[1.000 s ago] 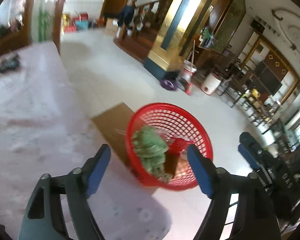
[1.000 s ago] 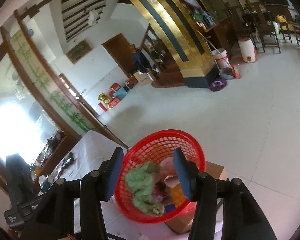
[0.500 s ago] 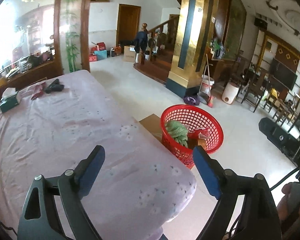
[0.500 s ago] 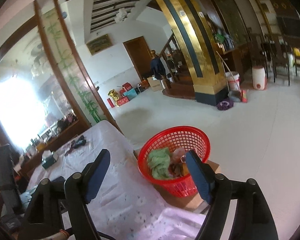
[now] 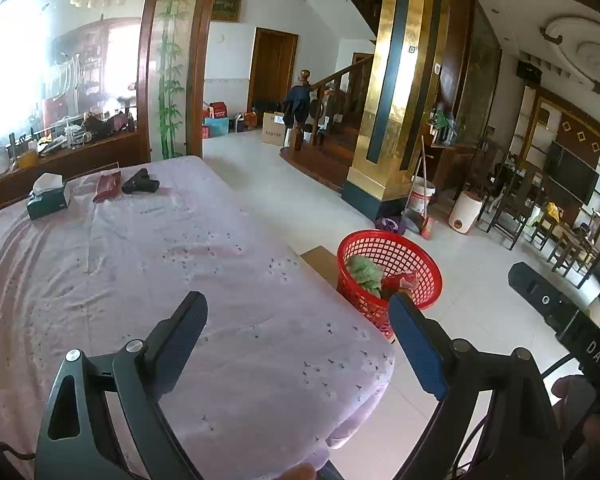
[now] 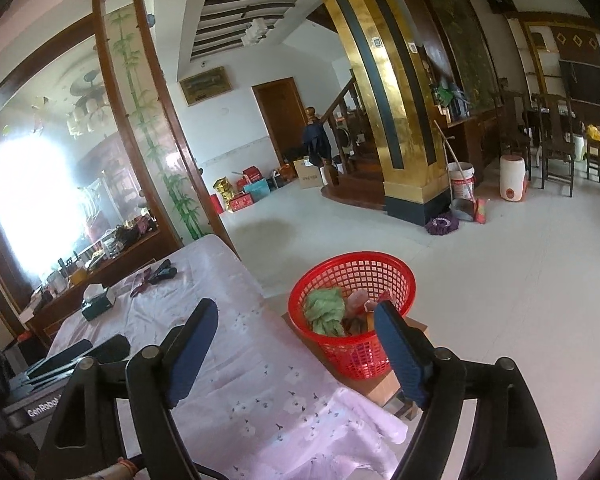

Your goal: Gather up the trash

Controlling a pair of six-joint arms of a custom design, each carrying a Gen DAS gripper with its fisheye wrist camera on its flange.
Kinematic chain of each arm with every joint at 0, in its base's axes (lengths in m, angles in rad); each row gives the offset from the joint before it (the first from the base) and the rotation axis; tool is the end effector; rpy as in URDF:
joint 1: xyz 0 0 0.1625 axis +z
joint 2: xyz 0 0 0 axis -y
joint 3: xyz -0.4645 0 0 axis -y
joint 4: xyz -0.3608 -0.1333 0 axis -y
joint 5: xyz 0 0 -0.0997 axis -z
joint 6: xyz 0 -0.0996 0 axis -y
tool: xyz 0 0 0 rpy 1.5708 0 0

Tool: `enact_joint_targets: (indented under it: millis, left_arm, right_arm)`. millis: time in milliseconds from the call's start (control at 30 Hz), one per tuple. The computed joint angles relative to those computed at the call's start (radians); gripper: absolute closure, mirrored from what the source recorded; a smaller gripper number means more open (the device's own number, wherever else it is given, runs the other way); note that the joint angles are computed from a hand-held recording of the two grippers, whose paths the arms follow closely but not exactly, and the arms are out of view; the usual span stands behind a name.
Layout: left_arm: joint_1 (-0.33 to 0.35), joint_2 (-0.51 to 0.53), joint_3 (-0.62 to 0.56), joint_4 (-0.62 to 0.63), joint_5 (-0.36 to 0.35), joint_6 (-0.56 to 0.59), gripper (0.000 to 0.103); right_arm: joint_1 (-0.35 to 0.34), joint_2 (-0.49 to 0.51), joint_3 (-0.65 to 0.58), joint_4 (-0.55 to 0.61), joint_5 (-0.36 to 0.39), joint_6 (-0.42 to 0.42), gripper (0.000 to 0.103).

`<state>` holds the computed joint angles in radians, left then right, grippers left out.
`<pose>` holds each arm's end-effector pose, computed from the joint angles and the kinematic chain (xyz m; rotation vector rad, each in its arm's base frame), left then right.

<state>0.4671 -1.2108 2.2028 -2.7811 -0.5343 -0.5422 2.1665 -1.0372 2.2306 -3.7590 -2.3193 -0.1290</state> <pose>-0.3204 -0.4069 0.2673 0.5062 2.2815 -1.1490 0.3262 -0.3645 0.2709 0.3527 -2.2988 1.4080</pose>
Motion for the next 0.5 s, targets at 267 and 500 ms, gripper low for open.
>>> enact_joint_targets:
  millis: [267,500]
  left_arm:
    - [-0.012,-0.001,0.0,0.017,0.006,-0.006,0.012]
    - [-0.013,0.008,-0.002,0.019,0.002,-0.009,0.012]
  right_arm:
    - [0.016,0.015,0.009,-0.019,-0.035,-0.01,0.012]
    - [0.002,0.009,0.023,-0.019,-0.03,0.005,0.011]
